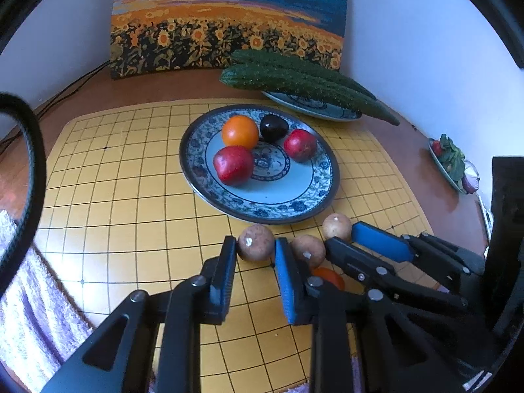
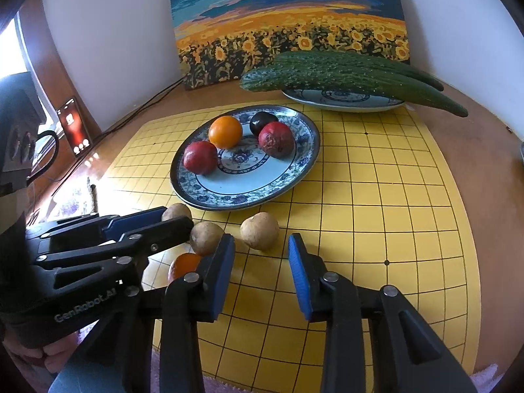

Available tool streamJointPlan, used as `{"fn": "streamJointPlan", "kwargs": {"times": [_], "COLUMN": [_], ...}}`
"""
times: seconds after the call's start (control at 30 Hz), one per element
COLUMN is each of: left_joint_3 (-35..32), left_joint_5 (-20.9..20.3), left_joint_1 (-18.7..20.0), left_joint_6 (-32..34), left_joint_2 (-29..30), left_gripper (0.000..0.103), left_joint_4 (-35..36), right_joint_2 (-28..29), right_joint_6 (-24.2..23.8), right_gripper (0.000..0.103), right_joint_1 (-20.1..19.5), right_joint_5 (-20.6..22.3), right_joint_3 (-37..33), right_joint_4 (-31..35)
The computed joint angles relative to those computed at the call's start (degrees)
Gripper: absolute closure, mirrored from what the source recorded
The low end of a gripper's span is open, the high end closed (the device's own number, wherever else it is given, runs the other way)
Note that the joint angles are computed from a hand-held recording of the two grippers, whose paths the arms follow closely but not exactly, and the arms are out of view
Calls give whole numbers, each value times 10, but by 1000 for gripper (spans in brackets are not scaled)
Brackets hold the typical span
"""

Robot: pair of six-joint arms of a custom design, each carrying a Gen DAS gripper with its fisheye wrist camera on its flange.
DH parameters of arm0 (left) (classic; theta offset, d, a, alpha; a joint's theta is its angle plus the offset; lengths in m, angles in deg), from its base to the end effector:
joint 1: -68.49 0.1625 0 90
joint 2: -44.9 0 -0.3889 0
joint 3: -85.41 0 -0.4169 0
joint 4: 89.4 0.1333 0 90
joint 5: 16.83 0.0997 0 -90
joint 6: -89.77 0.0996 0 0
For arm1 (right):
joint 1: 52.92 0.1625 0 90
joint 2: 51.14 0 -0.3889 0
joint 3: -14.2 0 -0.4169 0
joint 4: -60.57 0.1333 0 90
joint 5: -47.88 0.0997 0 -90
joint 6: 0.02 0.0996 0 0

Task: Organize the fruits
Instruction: 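Grasp a brown potato with the left tool while the right tool grasps another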

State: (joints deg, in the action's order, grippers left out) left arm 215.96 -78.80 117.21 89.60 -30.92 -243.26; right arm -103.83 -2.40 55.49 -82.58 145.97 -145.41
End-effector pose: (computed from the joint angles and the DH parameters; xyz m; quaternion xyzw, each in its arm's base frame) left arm -0.1605 -0.4558 0.1282 0.3215 0.9123 -0.1577 0.1985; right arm 0.2041 -0.3957 0.0617 0.0530 -0.8952 0.3398 0.2834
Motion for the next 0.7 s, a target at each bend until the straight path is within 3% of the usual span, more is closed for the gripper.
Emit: {"fn": "streamJointPlan", "kwargs": {"times": [0.23,0.7], "left_joint_3": [4,-9], "left_joint_5": [4,1], "left_joint_1": [5,6], "left_joint_6": [-6,-6], "left_joint_2": [-18,-21], "left_gripper": [78,78], "left_joint_4": [7,6], "right_joint_2": [9,-5], "right_joint_6": [0,3], "right_gripper": [77,77], "right_joint_1": [0,13], "right_joint_5": [-5,-20], "right_joint_3": [-8,1], "right_joint_4": [-3,-1]}}
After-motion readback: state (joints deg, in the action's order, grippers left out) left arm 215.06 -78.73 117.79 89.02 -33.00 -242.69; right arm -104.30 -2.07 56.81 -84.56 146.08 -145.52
